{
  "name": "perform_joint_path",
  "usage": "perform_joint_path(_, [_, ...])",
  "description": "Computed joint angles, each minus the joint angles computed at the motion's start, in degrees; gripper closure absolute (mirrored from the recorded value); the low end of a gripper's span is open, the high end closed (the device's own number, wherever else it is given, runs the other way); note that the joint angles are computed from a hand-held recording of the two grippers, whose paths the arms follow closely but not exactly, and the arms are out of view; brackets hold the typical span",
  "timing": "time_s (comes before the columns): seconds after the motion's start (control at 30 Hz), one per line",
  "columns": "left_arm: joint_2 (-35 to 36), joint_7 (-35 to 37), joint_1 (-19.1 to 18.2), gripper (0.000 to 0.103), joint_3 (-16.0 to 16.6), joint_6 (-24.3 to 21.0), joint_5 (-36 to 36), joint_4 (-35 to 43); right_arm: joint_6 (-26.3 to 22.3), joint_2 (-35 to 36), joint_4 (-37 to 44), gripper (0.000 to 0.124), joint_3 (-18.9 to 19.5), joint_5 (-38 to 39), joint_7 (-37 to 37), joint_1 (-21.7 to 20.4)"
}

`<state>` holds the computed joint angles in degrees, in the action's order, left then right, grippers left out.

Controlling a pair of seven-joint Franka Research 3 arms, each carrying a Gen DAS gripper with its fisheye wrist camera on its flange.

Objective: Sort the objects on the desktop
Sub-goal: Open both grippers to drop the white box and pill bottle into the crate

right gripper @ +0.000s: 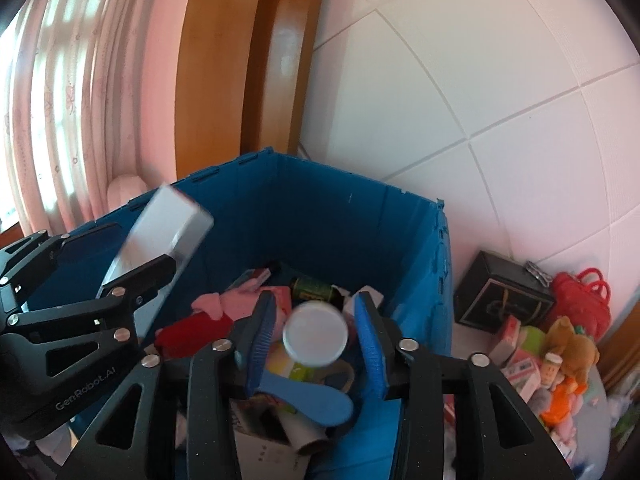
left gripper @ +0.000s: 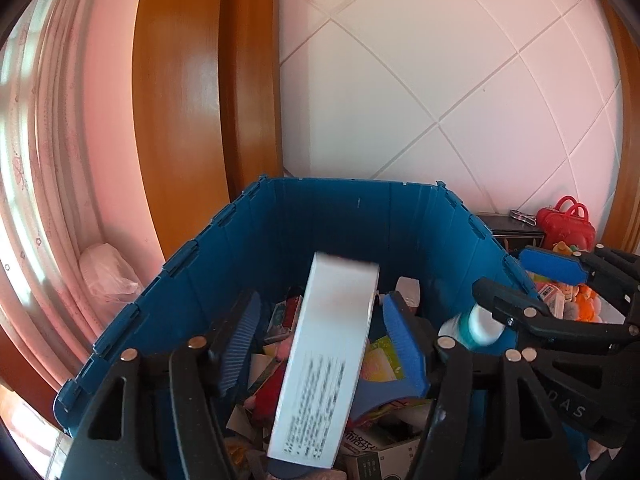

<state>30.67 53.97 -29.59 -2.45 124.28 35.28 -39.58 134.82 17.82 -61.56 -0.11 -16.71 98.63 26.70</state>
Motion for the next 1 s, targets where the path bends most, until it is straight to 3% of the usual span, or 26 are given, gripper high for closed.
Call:
perform_joint_path(0.07, [-1.6, -1.5, 0.2, 0.035, 0.3, 0.9, 0.6, -2.6, 0.8, -0.8, -1.1, 0.043, -0.6, -1.6, 1.5, 0.4])
perform_joint_path(0.17, [-3.7, -4.0, 0.2, 0.034, 0.1, 0.0, 1.8, -5.4, 2.7, -3.0, -4.2, 0.022, -0.4, -1.9, 2.7, -0.1])
perform_joint_path(0.27, [-6.5, -6.5, 0.3, 0.034, -0.2, -0.9, 4.0, -9.1, 4.5, -6.0, -8.2, 0.021, -0.3, -4.4, 4.9, -0.1])
perform_joint_path(0.43, [-12.4, -7.3, 3.1, 0.033, -4.0, 3.0, 1.7, -17.5, 5.4, -11.1, -14.1, 0.021, 1.1, -7.8, 9.0, -1.4])
perform_joint_path(0.73, [-15.9, -5.1, 3.7, 0.033, -8.1, -1.3, -1.2, -21.1, 1.3, -18.6, -21.9, 0.021, 4.8, -8.4, 15.2, -5.6])
perform_joint_path(1.0, [-20.1, -8.1, 2.8, 0.033, -9.3, -0.6, 2.8, -26.4, 1.8, -24.6, -28.5, 0.021, 7.1, -8.2, 18.6, -9.5])
